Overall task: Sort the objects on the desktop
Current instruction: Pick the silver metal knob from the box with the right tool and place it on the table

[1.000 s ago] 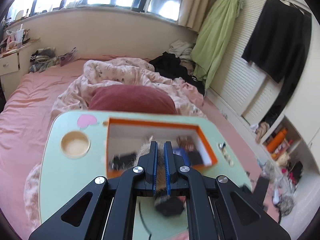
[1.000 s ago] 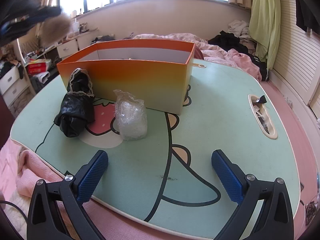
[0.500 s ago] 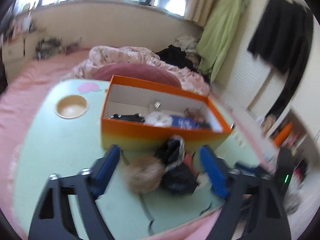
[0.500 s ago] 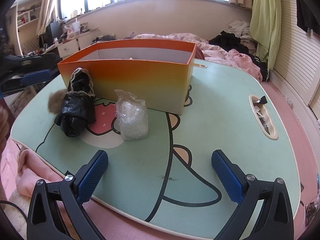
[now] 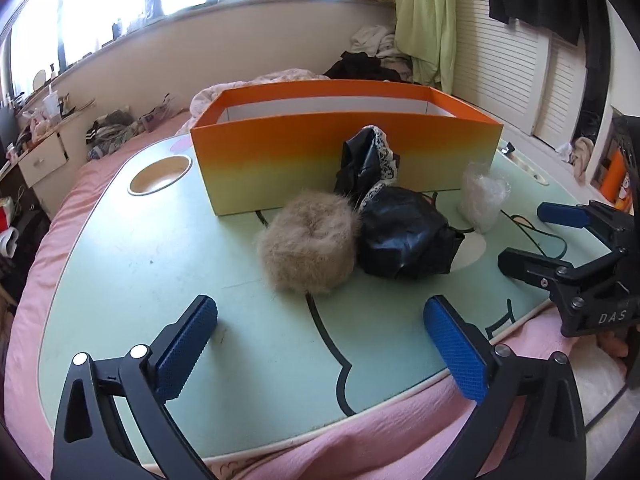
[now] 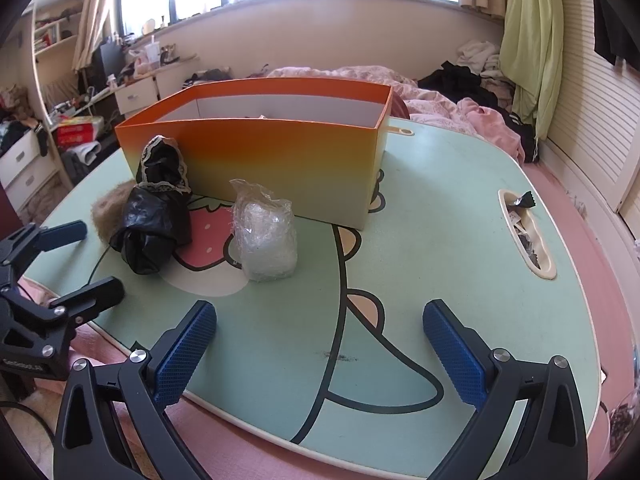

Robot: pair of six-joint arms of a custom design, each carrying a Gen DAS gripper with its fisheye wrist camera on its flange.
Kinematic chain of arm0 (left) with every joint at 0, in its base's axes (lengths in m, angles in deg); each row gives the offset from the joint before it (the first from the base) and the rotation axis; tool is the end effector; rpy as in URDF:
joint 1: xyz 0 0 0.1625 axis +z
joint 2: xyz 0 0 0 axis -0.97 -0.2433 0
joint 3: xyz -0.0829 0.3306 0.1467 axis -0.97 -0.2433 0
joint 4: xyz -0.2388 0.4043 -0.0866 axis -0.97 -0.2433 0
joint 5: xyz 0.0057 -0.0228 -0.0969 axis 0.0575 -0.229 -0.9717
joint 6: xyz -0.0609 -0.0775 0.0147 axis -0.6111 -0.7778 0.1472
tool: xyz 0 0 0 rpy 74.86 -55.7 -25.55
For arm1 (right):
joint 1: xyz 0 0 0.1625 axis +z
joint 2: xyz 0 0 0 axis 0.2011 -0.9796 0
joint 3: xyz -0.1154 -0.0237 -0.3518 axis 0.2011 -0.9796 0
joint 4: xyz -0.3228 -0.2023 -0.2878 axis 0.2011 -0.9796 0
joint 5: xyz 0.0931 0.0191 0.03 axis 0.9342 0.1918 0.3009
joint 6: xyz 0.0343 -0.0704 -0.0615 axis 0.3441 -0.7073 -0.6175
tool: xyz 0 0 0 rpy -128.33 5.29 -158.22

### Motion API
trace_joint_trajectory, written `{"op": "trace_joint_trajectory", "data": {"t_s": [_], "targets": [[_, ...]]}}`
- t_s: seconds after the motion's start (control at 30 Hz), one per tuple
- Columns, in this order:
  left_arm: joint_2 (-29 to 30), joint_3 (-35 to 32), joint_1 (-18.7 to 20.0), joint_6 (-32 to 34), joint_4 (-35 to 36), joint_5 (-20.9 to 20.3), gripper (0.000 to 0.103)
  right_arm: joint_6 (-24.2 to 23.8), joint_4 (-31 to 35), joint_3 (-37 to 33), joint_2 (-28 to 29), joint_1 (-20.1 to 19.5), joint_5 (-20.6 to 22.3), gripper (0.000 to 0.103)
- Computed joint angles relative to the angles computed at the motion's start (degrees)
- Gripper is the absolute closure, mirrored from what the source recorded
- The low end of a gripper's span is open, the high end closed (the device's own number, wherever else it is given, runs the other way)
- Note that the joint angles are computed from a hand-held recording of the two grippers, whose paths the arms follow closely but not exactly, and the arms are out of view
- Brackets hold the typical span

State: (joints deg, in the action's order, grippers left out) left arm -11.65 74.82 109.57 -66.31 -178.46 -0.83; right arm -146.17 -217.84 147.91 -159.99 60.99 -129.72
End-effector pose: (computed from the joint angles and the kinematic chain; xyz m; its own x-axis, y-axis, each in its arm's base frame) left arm -0.3334 -0.4745 -0.1077 -0.7357 0.2247 -0.6389 0.5960 0.6628 -0.4532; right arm -0.0382 -0.5712 0.2960 -0.5366 -0.6749 0.5066 -0.8304 0.5289 -0.1751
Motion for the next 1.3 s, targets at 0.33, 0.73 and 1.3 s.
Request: {"op": "trace_joint_trajectory", "data": {"t_s": [0.33, 0.73, 1.3], "targets": [[0.36, 0.19, 0.17, 1.26, -1.79, -0.21, 0.0, 13.67, 20.0, -13.03, 1.03, 5.72, 8.87, 0.043], [0.31, 0.27, 0.27, 2.58, -2.71, -0.89, 0.0, 37.14, 23.23, -31.61, 31.2, 20.8, -21.06, 0.068], [0.2, 0.79, 0.54, 4.91, -4.93, -2.07, 0.0, 14.66, 28.36, -11.79, 3.79, 9.58, -1.58, 0.077]]}}
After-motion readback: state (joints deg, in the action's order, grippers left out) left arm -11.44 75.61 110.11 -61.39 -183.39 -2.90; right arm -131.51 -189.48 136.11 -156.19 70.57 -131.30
